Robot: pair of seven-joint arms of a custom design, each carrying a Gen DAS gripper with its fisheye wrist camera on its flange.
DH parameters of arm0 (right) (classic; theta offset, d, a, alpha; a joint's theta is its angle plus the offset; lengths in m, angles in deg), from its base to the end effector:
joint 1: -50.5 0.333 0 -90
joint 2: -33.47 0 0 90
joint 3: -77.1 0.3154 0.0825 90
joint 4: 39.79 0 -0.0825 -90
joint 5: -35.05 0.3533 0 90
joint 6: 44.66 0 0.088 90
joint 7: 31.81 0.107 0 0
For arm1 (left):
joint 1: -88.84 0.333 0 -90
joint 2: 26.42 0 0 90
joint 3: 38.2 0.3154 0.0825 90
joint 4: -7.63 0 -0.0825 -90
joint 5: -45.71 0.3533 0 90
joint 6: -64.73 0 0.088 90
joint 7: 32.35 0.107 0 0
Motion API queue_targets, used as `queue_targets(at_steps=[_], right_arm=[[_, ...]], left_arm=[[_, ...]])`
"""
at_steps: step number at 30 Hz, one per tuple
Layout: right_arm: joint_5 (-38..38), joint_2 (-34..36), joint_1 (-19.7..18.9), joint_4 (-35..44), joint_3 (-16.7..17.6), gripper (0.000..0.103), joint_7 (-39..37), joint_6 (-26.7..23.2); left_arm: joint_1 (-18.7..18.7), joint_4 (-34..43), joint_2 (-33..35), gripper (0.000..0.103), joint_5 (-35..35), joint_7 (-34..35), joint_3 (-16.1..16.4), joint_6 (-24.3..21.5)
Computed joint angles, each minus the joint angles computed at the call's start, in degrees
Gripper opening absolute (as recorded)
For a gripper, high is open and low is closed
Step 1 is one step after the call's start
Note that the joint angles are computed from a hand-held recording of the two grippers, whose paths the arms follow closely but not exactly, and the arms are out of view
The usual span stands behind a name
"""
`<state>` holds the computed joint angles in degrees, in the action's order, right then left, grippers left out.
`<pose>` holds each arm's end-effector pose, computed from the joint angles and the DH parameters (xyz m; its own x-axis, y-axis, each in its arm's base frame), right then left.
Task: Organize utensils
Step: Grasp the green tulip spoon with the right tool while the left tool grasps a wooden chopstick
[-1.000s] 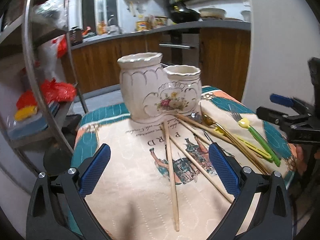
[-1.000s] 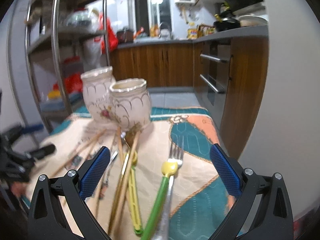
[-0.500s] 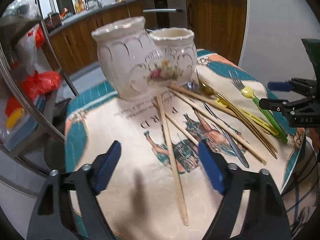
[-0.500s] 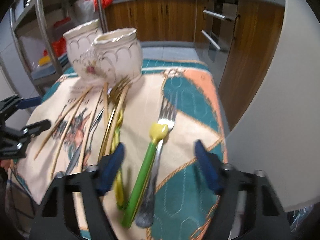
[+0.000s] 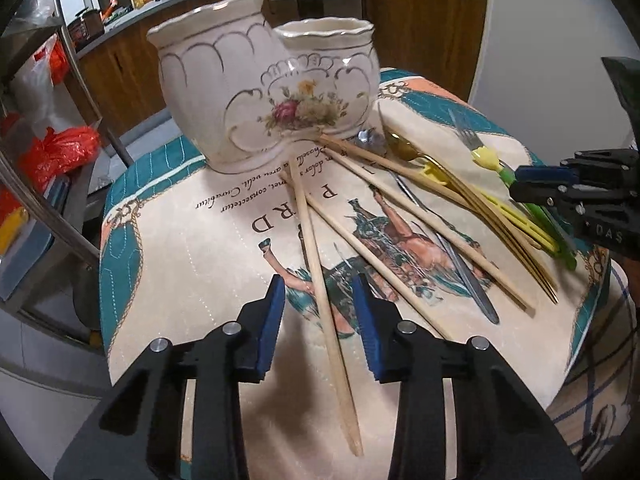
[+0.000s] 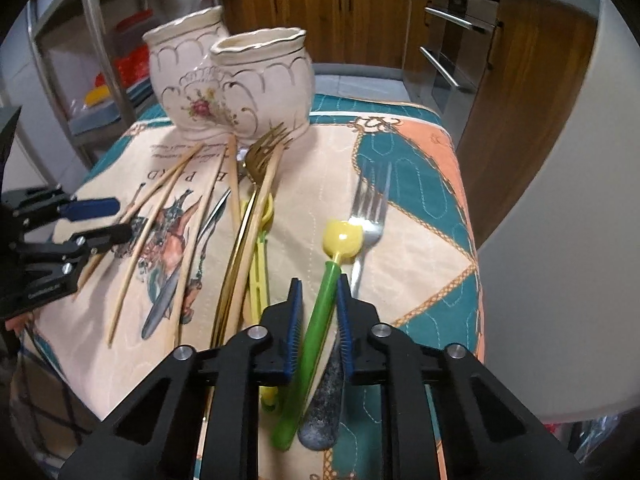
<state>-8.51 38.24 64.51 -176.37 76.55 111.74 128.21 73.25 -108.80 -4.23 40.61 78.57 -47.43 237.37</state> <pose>0.4827 0.1680 0.3581 0.0393 -0.9989 -0.0268 -0.8313 -0.0178 -0.5556 0.5719 -0.2484 0.3461 -0.6080 -0.7892 -0.0865 -0.6253 0.5431 -0.5603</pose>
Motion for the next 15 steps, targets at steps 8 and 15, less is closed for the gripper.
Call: queue_targets(at_steps=[8,15], right_arm=[[11.5,1.9,-0.7,1.5,1.6,0.012,-9.3,-0.8],[-0.3,0.0,1.9,-0.5,-3.1,0.011,0.7,5.8]], left_arm=[[2.9,4.2,3.0,0.024,-5.0,2.3,-3.0,-2.0],[5.9,2.9,1.9,0.006,-7.5,5.4,-5.4,-1.6]])
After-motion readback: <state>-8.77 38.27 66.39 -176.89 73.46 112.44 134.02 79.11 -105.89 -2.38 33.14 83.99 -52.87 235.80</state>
